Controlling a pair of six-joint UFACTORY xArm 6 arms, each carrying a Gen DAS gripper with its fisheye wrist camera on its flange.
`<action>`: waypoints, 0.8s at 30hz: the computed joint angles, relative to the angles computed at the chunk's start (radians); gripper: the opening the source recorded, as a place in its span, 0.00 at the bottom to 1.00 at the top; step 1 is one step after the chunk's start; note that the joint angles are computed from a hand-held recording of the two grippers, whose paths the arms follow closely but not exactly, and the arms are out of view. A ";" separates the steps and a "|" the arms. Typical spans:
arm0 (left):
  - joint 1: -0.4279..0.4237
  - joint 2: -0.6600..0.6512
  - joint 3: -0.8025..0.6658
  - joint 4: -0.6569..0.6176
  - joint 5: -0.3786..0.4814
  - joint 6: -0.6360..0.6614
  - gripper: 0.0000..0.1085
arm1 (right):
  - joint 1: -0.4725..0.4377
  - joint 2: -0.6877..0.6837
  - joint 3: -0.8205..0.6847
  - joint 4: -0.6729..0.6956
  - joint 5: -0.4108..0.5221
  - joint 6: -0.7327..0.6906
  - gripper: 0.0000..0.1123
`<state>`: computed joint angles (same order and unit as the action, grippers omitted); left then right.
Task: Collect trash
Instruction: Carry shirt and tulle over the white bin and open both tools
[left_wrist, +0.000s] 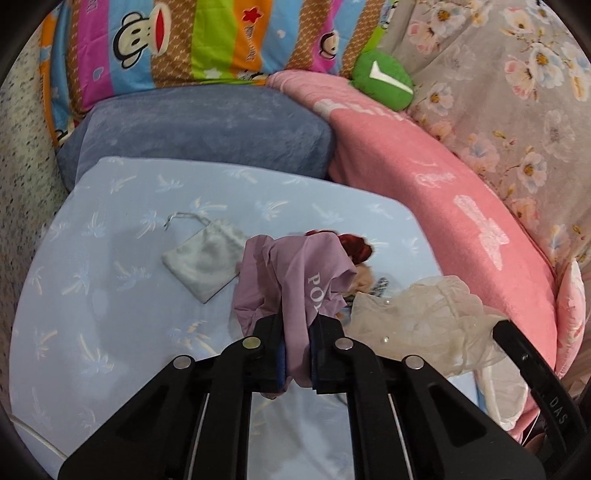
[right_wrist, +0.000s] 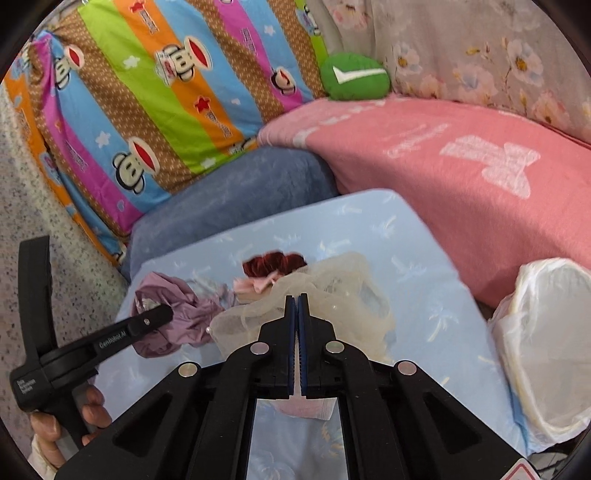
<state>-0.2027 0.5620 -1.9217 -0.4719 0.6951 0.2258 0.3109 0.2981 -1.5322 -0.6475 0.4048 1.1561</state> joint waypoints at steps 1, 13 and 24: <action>-0.006 -0.012 0.007 -0.012 -0.004 0.015 0.08 | -0.003 -0.024 0.012 -0.028 -0.001 0.023 0.01; -0.123 -0.141 0.087 -0.116 -0.047 0.170 0.08 | -0.075 -0.342 0.228 -0.294 0.044 0.256 0.01; -0.274 -0.149 0.081 -0.132 -0.010 0.264 0.08 | -0.221 -0.648 0.508 -0.328 0.087 0.296 0.01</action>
